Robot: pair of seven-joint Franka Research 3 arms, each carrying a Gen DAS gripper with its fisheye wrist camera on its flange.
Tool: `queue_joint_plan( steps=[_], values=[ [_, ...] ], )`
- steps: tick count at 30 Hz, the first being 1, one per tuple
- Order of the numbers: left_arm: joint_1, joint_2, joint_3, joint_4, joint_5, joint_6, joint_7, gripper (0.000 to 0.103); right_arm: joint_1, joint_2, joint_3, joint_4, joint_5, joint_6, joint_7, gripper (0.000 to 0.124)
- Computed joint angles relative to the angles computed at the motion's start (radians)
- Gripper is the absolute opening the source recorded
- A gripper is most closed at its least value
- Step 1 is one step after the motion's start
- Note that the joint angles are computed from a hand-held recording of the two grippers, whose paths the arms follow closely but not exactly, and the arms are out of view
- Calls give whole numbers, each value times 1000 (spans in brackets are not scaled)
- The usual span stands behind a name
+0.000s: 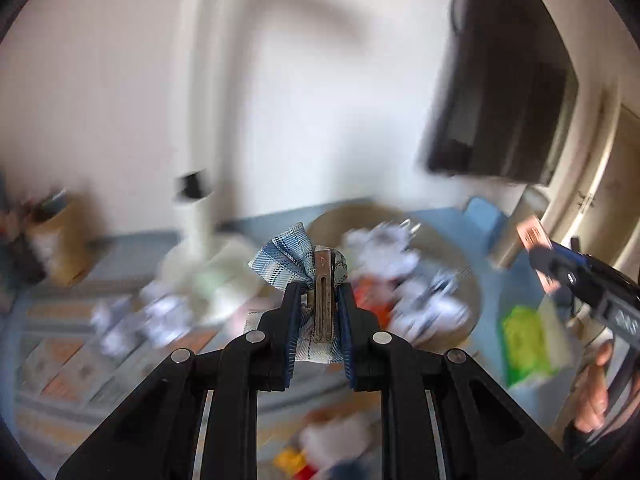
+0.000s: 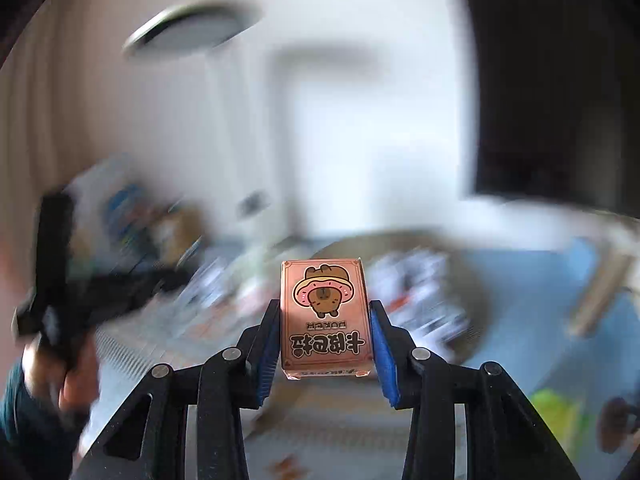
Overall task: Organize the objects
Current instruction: 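Carry the snack box and grey cloth to the bowl and release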
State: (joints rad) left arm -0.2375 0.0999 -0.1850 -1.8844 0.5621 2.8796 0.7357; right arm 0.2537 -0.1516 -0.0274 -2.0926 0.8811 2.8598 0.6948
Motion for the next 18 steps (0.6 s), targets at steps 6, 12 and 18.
queue_joint_plan(
  steps=[6,12,18],
  values=[
    [-61,230,-11,295,-60,-87,113,16,-90,167,11,203,-211,13,306,41],
    [-95,340,8,420,-100,-133,176,75,-117,285,34,313,-316,8,431,50],
    [-80,225,39,233,-97,-56,106,91,-158,302,52,313,-341,-30,403,77]
  ],
)
